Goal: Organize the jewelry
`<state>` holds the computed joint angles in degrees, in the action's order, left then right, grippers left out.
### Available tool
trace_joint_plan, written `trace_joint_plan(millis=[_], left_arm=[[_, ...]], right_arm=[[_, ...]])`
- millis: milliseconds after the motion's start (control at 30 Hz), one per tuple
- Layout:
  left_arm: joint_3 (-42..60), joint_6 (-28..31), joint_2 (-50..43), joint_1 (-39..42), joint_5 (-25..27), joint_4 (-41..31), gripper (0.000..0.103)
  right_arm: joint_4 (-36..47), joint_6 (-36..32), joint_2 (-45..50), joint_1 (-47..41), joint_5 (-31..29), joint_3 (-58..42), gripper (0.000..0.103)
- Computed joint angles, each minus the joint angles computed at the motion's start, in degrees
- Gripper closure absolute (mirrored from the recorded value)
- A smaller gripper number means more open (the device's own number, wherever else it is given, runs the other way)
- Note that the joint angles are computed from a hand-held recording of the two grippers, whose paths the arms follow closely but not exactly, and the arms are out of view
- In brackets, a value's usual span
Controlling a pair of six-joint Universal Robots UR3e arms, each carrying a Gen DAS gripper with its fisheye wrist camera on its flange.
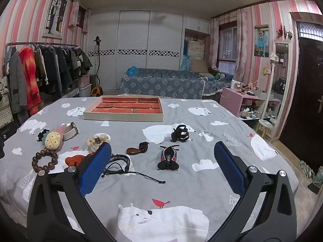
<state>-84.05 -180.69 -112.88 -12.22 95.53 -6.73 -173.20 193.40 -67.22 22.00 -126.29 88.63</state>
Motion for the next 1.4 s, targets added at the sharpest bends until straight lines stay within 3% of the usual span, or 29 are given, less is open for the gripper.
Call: trace_joint_plan(millis=[1233,1400], left_arm=[[0.03,-0.04,-2.46,-0.97,0.85,2.08,0.004],[1.96,0.42,-2.88,-0.6,0.42,-0.37,0.004]], right_arm=[[-1.55,0.72,0.05,-0.67,0.15,1.87,0.004],[-1.12,0.99,0.57,-0.96,0.41,1.39,0.004]])
